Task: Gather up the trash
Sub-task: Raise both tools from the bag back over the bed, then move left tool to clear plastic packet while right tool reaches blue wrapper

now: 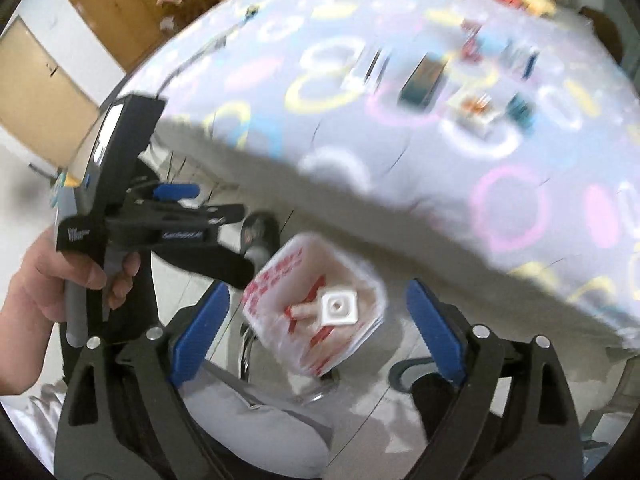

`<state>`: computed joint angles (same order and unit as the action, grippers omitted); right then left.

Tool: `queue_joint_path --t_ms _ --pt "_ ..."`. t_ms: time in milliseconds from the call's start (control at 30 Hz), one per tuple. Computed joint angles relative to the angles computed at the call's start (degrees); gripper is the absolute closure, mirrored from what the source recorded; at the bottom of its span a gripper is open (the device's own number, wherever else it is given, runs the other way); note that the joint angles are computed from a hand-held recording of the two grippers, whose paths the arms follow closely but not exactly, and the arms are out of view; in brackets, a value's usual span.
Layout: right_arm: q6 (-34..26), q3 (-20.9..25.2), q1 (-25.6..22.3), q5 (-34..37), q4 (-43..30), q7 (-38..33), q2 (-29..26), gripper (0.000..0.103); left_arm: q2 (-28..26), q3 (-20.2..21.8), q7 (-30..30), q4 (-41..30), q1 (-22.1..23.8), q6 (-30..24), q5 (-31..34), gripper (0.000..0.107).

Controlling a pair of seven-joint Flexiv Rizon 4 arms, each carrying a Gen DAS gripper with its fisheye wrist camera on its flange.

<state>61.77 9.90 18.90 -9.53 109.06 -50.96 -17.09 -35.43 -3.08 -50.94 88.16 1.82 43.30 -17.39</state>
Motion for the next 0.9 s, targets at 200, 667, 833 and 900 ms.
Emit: queue_joint_path --t_ms 200,667,833,900 --pt "-1.61 -4.33 0.21 -11.05 0.82 8.56 5.85 0.013 2.60 -2.59 3.49 -2.69 1.04 0.85 -4.35 0.026" --pt "-6.33 -7.30 -5.64 -33.49 -4.37 24.09 9.12 0.007 -0.93 -3.50 3.56 -15.56 -1.94 5.81 -5.27 0.016" --pt "-5.22 -8.53 -7.28 -37.42 -6.64 26.43 7.82 0.007 -4.75 -3.27 2.10 -21.91 -3.72 5.93 -2.96 0.013" --pt "-5.06 -9.07 -7.53 -39.95 -7.13 27.77 7.40 0.007 -6.64 -3.22 1.35 -24.91 -4.33 5.11 -2.13 0.013"
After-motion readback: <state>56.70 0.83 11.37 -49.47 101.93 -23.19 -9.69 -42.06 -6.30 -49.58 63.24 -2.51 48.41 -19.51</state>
